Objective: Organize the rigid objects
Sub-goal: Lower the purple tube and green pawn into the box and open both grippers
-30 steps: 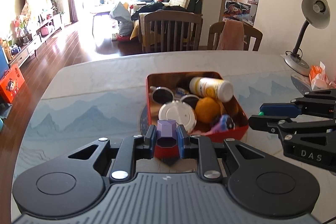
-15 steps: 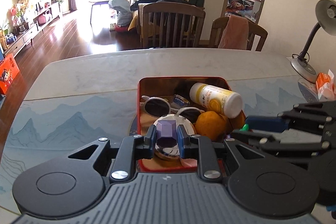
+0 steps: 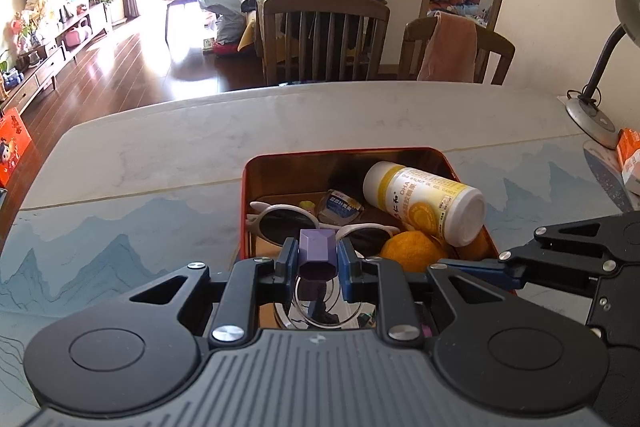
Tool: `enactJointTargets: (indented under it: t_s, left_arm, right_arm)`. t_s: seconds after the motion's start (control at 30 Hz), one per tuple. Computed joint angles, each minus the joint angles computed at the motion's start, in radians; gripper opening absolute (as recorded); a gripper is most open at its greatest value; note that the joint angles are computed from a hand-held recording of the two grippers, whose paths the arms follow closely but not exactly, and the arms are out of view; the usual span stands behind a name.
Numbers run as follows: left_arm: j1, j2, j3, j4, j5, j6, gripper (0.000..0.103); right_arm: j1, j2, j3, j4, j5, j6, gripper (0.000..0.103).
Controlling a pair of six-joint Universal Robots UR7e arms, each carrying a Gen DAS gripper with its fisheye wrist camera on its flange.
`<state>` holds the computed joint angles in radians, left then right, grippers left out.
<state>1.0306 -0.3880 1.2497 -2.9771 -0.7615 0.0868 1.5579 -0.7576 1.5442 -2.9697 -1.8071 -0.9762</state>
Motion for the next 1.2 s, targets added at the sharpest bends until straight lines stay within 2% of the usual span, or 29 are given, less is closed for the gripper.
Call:
enactJointTargets:
  t_s: [0.5, 0.7, 0.97, 1.03, 1.2]
  left_arm:
    - [0.026, 0.025, -0.050, 0.106, -0.043, -0.022, 0.021]
    - [0.028, 0.020, -0.054, 0.133, -0.046, -0.033, 0.021]
    - [0.021, -0.023, 0.013, 0.105, -0.055, -0.037, 0.021]
    - [0.018, -0.038, 0.037, 0.091, -0.059, -0.035, 0.021]
    - [0.010, -0.083, 0.104, 0.049, -0.071, -0.049, 0.023]
  right_arm:
    - [0.008, 0.024, -0.030, 0.029, -0.033, 0.009, 0.025]
    - [0.012, 0.024, -0.029, 0.031, -0.042, 0.026, 0.030]
    - [0.014, 0.001, 0.001, 0.017, -0.038, 0.053, 0.036]
    - [0.014, -0.008, 0.016, -0.001, -0.032, 0.067, 0.044]
    - [0.015, -0.033, 0.051, -0.026, -0.023, 0.103, 0.046]
